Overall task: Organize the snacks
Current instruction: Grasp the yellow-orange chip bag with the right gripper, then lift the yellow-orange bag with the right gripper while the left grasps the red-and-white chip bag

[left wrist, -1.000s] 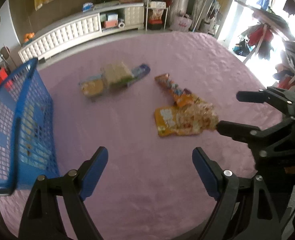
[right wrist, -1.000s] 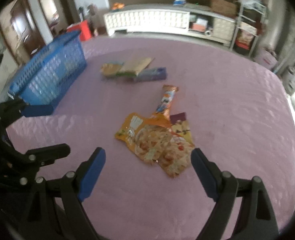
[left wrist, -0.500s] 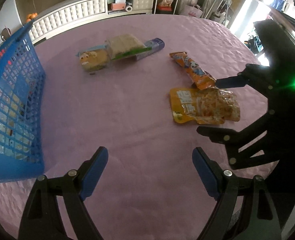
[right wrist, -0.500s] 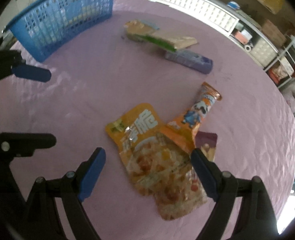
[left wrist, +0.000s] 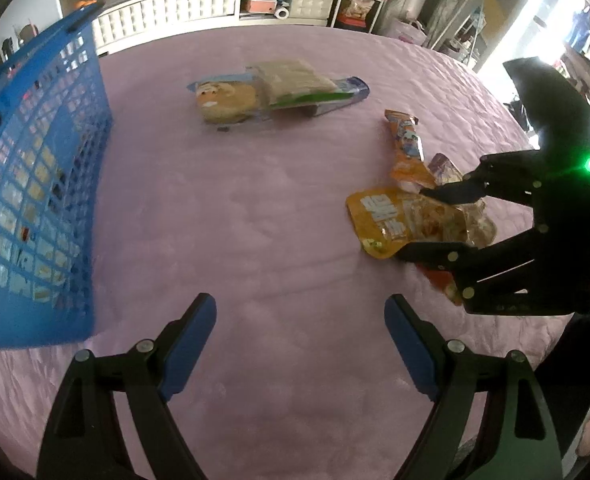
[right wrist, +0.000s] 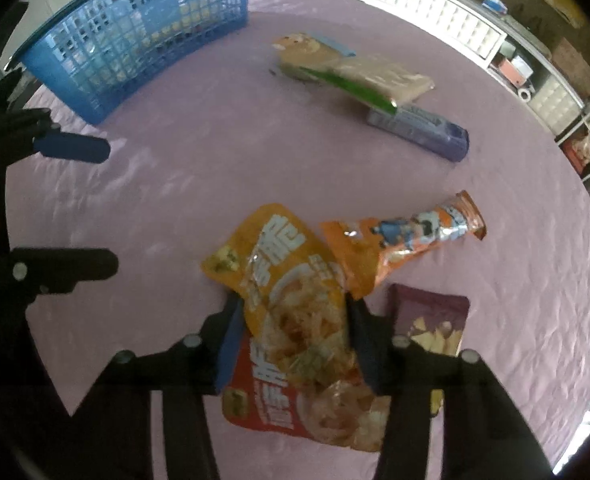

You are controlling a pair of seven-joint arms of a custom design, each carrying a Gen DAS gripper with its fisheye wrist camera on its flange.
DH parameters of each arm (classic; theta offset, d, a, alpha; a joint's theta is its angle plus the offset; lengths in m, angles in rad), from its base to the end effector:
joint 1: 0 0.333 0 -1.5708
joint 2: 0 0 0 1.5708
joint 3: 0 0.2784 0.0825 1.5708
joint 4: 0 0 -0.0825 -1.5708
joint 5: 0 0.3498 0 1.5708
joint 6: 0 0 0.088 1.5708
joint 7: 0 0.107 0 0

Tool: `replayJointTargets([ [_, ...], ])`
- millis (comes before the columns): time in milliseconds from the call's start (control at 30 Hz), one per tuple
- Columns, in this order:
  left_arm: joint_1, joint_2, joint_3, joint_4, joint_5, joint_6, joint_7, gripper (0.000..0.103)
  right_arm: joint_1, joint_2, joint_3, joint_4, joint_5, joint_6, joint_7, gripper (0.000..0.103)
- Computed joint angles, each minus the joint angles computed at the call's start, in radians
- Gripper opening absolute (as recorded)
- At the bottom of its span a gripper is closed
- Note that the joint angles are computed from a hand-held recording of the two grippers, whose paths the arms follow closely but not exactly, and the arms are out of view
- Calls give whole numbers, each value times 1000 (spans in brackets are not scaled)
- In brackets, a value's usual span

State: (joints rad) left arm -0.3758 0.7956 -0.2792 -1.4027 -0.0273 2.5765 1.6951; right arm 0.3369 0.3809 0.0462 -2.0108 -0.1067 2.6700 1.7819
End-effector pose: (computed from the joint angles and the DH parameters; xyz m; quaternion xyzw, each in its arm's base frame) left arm 0.5912 -0.3946 0.2784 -0.4384 0.8707 -0.2223 0.0140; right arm 0.5490 0.2235 0.2825 -0.7833 0.6055 -0.0849 0.1123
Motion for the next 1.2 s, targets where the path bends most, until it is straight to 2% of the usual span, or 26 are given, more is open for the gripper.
replayJointTargets([
  [133, 16, -23, -6, -40, -12, 18, 0, 85, 61, -18, -28, -24, -94, 16, 68, 33],
  [333, 33, -79, -13, -107, -17, 47, 12, 85, 90, -89, -39, -112, -134, 104, 222, 33],
  [467, 42, -121, -24, -150, -23, 76, 34, 85, 116, -199, -74, -222, -259, 149, 426, 33],
  [600, 44, -152, -38, -173, -33, 89, 52, 85, 124, -347, -97, -335, -513, 98, 757, 33],
  [733, 33, -175, -49, -195, -25, 108, 97, 85, 87, -423, -42, -359, -661, -48, 952, 33],
  [800, 26, -162, -62, -171, -25, 100, 129, 85, 64, -458, -12, -391, -689, -77, 1015, 33],
  [967, -29, -106, -57, -87, 6, 57, 184, 85, -17, -518, 52, -479, -767, -68, 1170, 33],
  [1100, -84, -54, -39, -7, 47, 6, 213, 85, -89, -534, 64, -543, -825, 25, 1302, 33],
  [1200, -115, 3, -33, 77, 58, -38, 226, 85, -123, -555, 80, -571, -837, 40, 1371, 33],
])
